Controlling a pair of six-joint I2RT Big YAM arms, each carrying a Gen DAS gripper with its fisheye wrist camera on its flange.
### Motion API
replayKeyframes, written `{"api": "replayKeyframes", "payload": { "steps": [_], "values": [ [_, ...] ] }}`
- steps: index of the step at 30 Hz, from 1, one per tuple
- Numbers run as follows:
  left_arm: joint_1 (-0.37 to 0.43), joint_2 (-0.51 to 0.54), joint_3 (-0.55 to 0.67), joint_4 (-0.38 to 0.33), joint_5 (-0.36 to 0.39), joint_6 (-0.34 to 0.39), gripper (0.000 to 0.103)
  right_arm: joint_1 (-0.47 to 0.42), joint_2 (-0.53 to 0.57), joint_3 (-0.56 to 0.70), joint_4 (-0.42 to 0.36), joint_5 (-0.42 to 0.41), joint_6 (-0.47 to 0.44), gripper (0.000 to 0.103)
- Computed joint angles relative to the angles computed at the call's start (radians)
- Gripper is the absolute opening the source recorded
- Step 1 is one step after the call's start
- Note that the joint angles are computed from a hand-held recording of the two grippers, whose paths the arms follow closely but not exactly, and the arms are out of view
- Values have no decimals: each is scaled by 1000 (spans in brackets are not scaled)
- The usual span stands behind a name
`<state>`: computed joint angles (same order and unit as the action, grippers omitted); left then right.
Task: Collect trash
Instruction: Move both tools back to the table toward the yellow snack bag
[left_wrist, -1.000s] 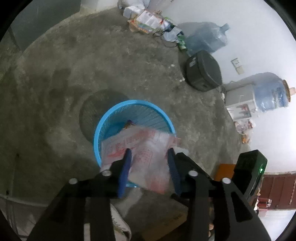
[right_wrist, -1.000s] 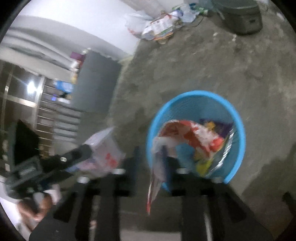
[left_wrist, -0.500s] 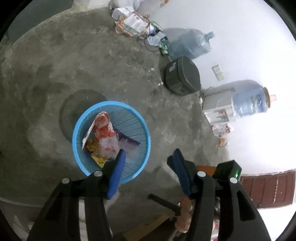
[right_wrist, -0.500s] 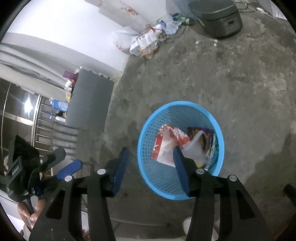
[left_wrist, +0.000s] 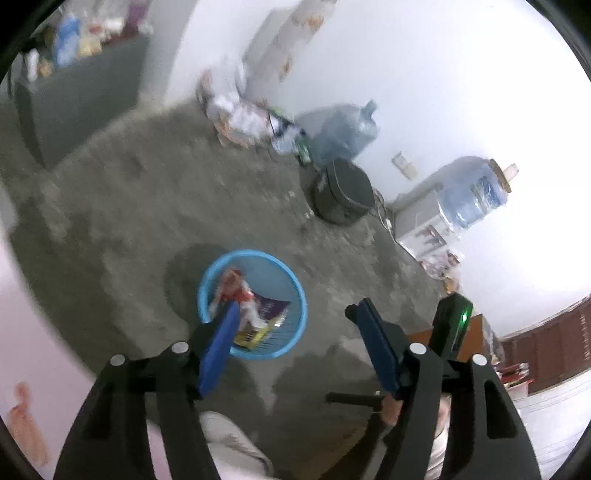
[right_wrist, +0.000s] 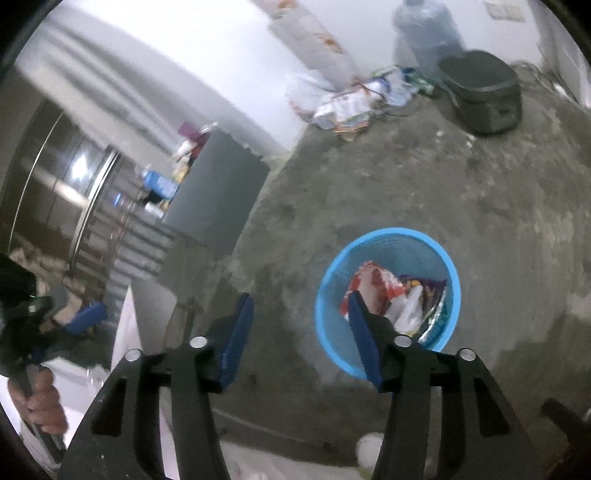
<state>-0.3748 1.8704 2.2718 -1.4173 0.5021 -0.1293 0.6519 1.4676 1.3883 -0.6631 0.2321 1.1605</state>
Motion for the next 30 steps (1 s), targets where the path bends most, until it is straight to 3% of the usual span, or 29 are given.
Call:
{"api": "replayKeyframes", "payload": {
  "steps": [6,15,20,24,30],
  "values": [
    [92,-308,-342,141,-34,1,71,71,53,109,-58,-57,-75,59],
    [254,-752,-800,304,-109,-86,76,179,166,322,-149,-184,-262,61],
    [364,-952,-989,298,-119,-129,76,231,252,443,-238,-258,-353,62],
    [447,-1087,-1099,275,-110,-143,76,261,290,492,-309,-252,-376,62],
    [445,-1199,-1210,264,-192,-172,76,293,348,562,-390,-253,-356,62]
  ]
}}
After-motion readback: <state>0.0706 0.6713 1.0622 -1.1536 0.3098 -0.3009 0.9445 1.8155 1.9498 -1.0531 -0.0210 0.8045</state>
